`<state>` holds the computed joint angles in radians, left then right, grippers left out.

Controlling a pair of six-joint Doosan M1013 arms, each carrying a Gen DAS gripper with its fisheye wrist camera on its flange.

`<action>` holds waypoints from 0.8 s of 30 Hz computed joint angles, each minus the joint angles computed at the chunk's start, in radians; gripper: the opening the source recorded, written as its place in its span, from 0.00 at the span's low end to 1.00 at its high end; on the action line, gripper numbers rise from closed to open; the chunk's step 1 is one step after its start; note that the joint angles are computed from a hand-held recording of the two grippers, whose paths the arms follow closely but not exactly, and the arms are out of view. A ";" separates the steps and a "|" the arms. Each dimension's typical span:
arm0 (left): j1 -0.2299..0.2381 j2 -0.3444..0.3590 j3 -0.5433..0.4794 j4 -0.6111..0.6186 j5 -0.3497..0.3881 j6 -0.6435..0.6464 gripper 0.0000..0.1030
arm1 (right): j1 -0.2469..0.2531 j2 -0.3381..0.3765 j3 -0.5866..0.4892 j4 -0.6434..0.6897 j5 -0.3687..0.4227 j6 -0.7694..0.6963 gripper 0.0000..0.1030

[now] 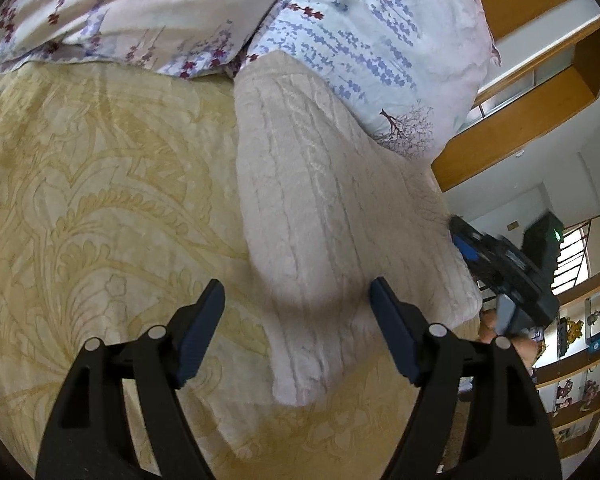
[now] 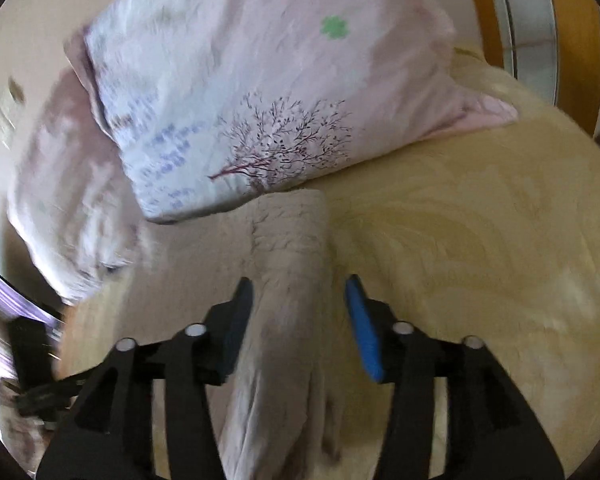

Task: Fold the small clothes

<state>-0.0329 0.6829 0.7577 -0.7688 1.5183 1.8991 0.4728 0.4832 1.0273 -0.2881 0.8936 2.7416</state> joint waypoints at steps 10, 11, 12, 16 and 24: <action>0.015 -0.036 0.092 -0.029 0.002 -0.012 0.51 | 0.030 -0.090 0.158 0.076 -0.179 -0.009 0.37; 0.014 -0.040 0.101 -0.033 -0.002 -0.006 0.49 | 0.034 -0.086 0.152 0.072 -0.169 -0.017 0.28; 0.014 -0.041 0.105 -0.040 0.006 -0.004 0.41 | 0.039 -0.078 0.140 0.059 -0.143 -0.021 0.15; 0.015 -0.049 0.124 -0.061 0.008 0.016 0.20 | 0.060 -0.085 0.146 -0.072 -0.129 0.045 0.10; 0.010 -0.091 0.190 -0.034 -0.053 0.095 0.16 | 0.064 -0.057 0.129 -0.061 0.023 0.034 0.09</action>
